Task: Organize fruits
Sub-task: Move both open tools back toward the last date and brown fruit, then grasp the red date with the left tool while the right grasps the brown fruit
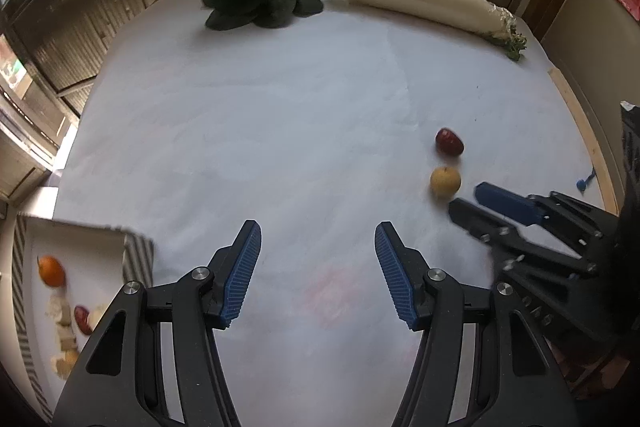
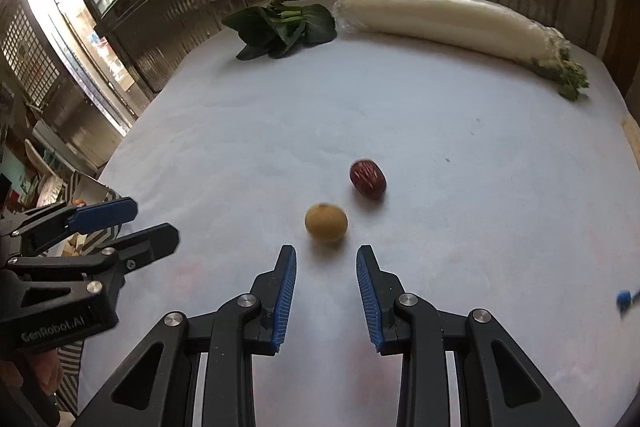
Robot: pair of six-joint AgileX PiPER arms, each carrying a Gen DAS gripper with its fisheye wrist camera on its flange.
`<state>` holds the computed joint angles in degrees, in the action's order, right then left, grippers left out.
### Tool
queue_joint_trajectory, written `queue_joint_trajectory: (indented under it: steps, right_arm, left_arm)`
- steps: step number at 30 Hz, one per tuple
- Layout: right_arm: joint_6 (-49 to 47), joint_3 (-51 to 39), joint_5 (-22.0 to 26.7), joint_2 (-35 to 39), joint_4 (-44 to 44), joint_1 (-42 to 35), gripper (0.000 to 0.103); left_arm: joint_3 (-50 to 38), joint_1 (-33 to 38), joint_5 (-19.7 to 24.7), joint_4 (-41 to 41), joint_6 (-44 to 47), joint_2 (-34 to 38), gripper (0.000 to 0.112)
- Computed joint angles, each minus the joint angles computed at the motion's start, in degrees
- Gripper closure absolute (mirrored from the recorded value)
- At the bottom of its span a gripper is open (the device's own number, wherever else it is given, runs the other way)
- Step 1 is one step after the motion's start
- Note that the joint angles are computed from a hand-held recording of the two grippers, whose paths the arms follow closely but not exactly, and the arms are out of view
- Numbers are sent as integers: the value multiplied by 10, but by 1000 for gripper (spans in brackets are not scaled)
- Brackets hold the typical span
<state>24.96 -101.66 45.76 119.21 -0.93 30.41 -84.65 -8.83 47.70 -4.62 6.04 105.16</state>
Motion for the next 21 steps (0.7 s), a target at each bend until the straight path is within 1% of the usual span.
queue_joint_trajectory:
  steps: [3, 6, 8, 13, 17, 21]
  right_arm:
    - [-14, -37, 7, 30, 8, -6, 73]
    - [-25, -46, 3, 43, 21, -12, 73]
    - [-35, -23, -18, 29, 31, -17, 79]
    - [-2, 79, -71, -41, 11, -39, 79]
    - [17, 128, -81, -75, -1, -64, 79]
    - [20, 149, -88, -88, -2, -74, 79]
  left_arm:
    - [-37, -6, 12, -3, -1, 26, 53]
    - [-73, -12, 23, -7, -1, 51, 53]
    - [-99, -17, 33, -16, 5, 68, 53]
    - [-165, -39, 59, -45, 21, 117, 53]
    - [-231, -61, 86, -54, 13, 171, 53]
    - [-286, -73, 109, -69, 10, 215, 53]
